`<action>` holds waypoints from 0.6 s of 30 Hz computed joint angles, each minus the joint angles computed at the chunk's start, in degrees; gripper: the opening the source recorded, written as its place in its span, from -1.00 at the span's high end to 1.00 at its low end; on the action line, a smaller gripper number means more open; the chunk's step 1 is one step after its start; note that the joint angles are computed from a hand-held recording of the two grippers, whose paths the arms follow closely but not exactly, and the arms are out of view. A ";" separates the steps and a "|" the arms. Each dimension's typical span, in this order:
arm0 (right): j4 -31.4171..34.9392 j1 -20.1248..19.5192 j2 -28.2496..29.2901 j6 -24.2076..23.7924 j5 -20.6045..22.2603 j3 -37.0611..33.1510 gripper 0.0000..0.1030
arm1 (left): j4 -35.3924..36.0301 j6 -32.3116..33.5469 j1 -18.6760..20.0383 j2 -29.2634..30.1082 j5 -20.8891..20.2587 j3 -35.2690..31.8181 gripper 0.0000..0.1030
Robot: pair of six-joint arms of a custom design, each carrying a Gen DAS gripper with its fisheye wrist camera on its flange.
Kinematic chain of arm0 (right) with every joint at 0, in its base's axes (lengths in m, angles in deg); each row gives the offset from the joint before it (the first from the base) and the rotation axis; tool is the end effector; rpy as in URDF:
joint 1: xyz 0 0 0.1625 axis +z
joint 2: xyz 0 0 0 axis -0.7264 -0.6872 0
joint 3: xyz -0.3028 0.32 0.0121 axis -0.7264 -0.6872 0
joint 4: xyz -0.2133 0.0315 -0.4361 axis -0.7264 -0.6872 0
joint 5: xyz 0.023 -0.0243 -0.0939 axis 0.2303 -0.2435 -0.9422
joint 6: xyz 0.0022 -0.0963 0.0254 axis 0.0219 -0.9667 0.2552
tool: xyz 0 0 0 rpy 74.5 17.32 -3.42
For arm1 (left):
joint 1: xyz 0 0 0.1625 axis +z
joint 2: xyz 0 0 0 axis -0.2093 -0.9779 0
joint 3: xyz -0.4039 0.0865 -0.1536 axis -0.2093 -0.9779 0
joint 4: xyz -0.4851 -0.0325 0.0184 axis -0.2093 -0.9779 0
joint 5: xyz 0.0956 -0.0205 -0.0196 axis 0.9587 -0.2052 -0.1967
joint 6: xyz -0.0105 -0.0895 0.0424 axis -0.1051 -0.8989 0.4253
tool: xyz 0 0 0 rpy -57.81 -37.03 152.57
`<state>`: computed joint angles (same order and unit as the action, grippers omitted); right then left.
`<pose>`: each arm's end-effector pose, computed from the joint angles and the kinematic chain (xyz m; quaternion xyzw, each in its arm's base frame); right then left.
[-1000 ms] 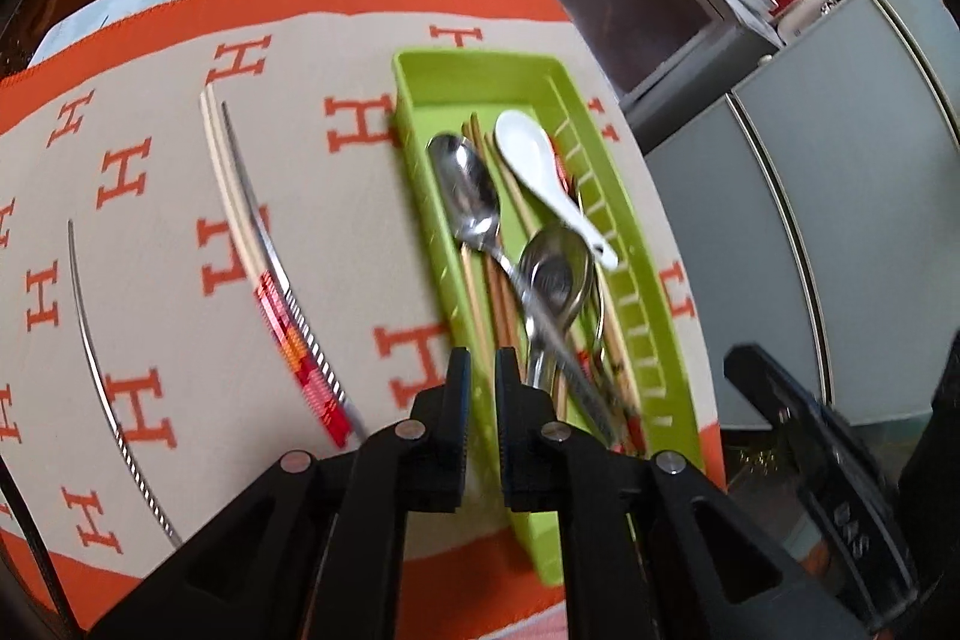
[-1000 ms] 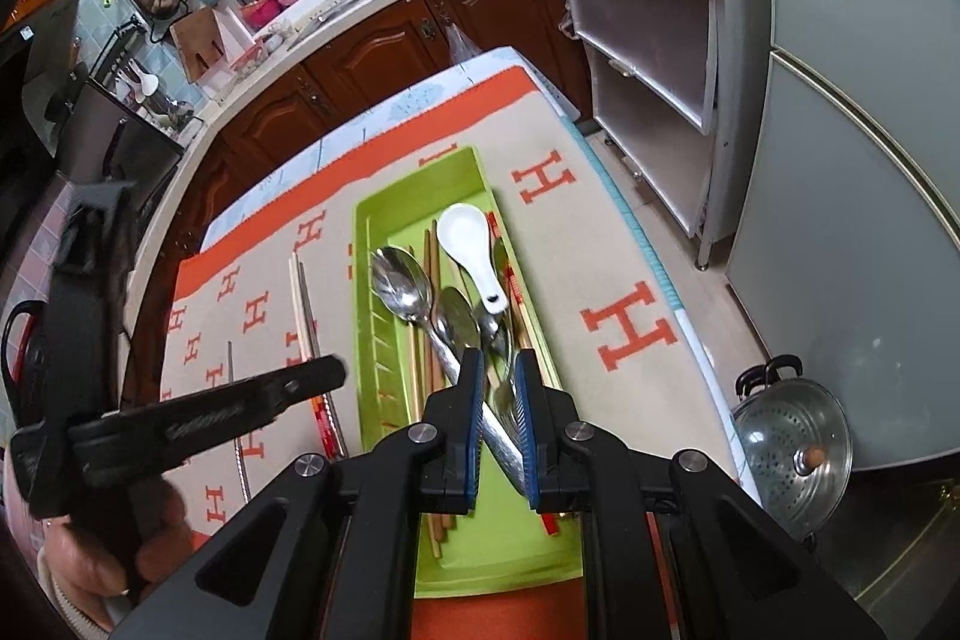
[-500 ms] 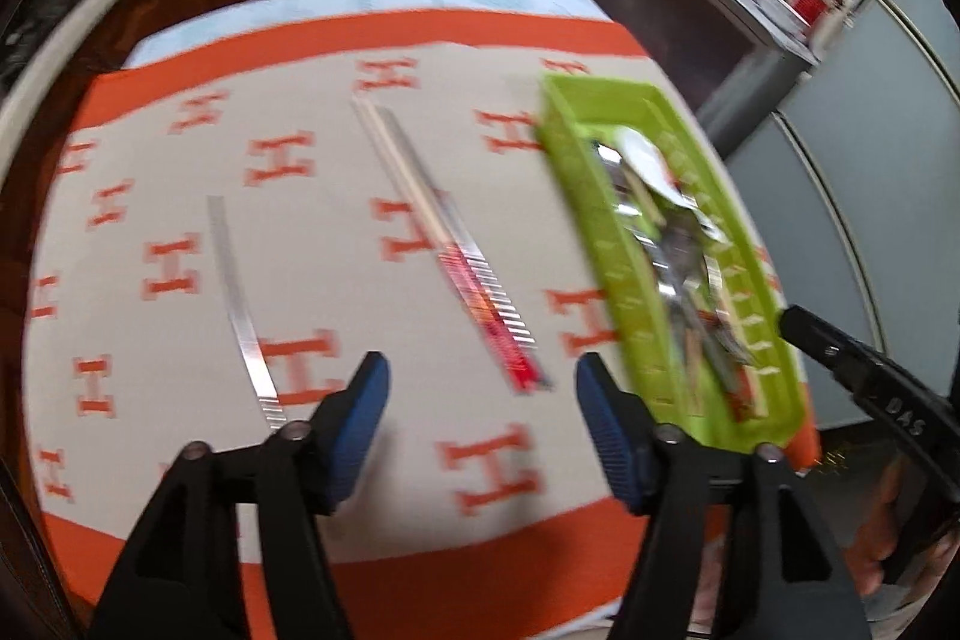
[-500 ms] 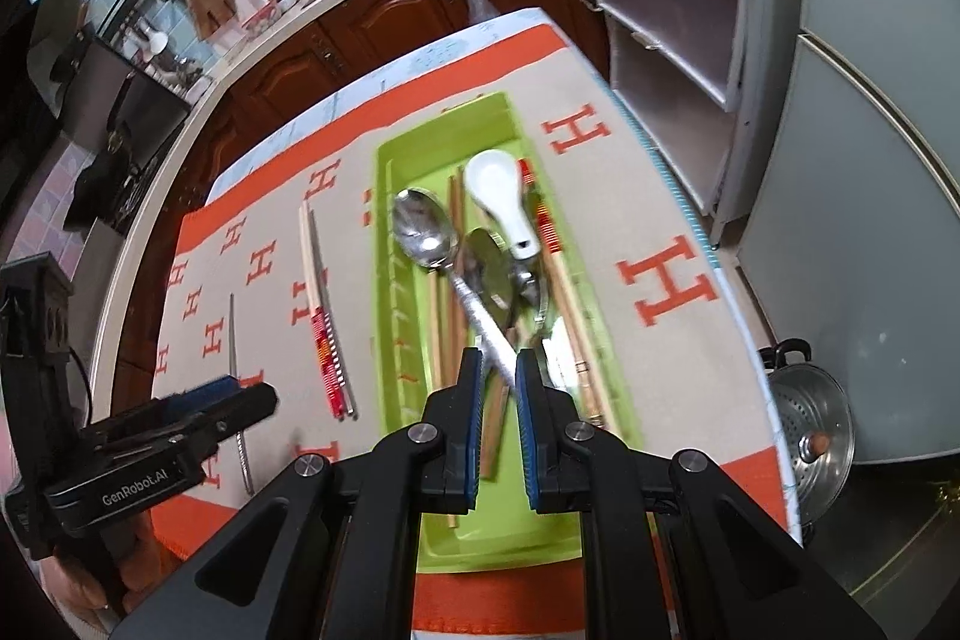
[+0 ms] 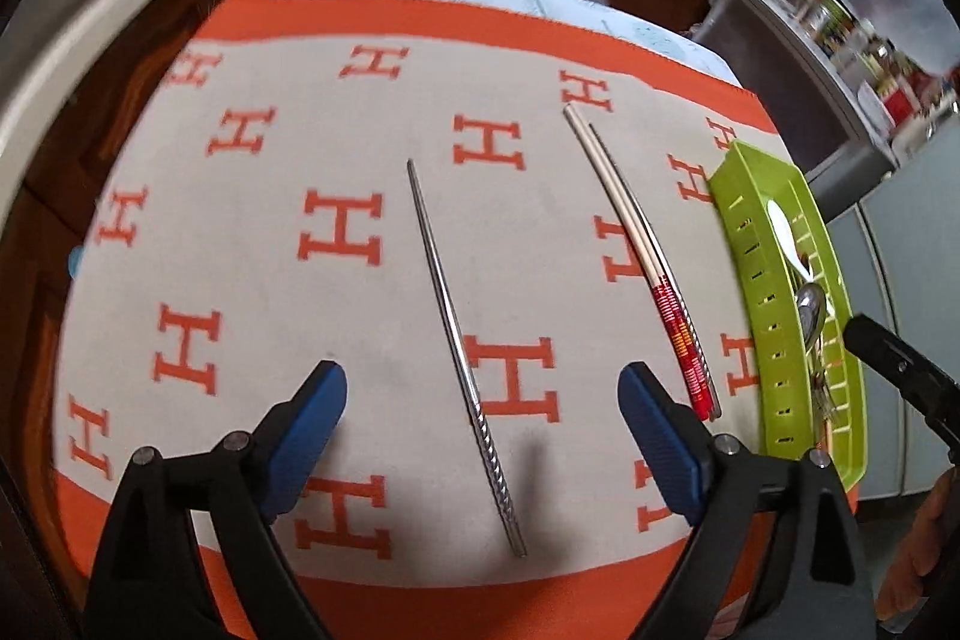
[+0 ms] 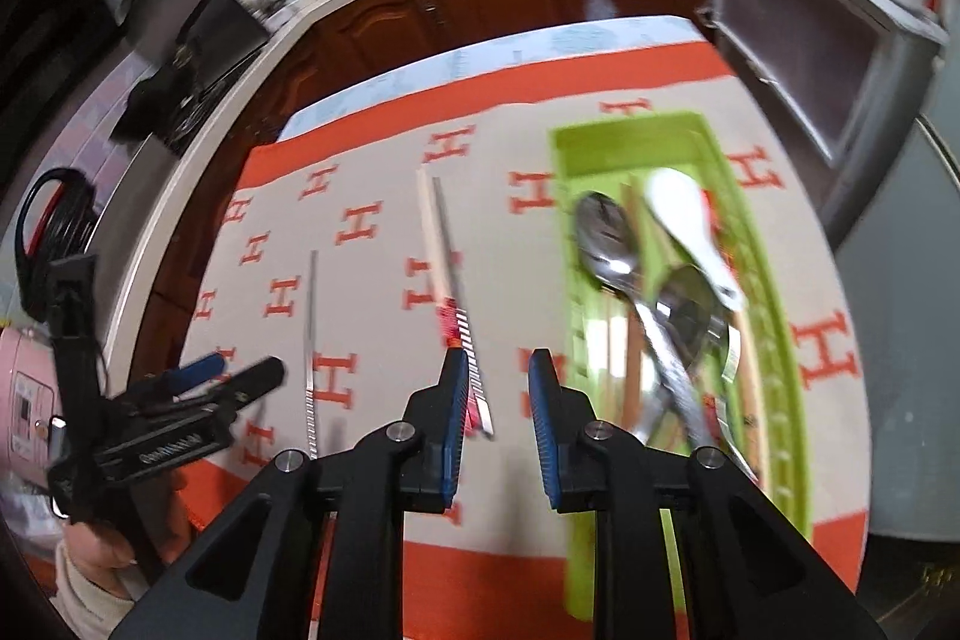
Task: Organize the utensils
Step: 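Grasp a steel chopstick with the right tool while the left tool moves back over the cloth, then grasp the other steel chopstick with the left tool while the right tool holds its chopstick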
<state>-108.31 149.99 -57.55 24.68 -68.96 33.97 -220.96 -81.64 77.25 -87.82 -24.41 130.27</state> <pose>0.2413 -0.6430 0.1657 0.1152 -0.9450 0.2023 0.2297 -0.0890 -0.6617 0.2091 0.0037 0.9370 -0.2062 0.2819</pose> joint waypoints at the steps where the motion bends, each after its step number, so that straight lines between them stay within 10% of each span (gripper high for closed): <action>1: 0.45 0.18 0.87 -0.30 0.39 -1.02 0.60 | -0.03 -0.23 0.38 0.12 -0.55 -0.07 -0.76; 7: 8.16 0.02 8.92 -0.95 0.08 -10.99 0.60 | 5.51 -1.32 2.03 2.56 -0.44 -3.20 -0.74; 13: 20.02 -1.95 16.36 0.65 -0.83 -21.08 0.72 | 10.50 -3.17 3.42 4.11 -3.20 -5.51 -0.16; 18: 25.68 -3.46 19.81 1.87 -2.01 -25.40 0.80 | 10.72 -3.02 3.41 5.00 -2.49 -5.96 -0.13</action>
<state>-82.63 146.52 -37.75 26.55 -70.97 8.58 -210.24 -84.66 80.65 -82.82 -26.90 124.31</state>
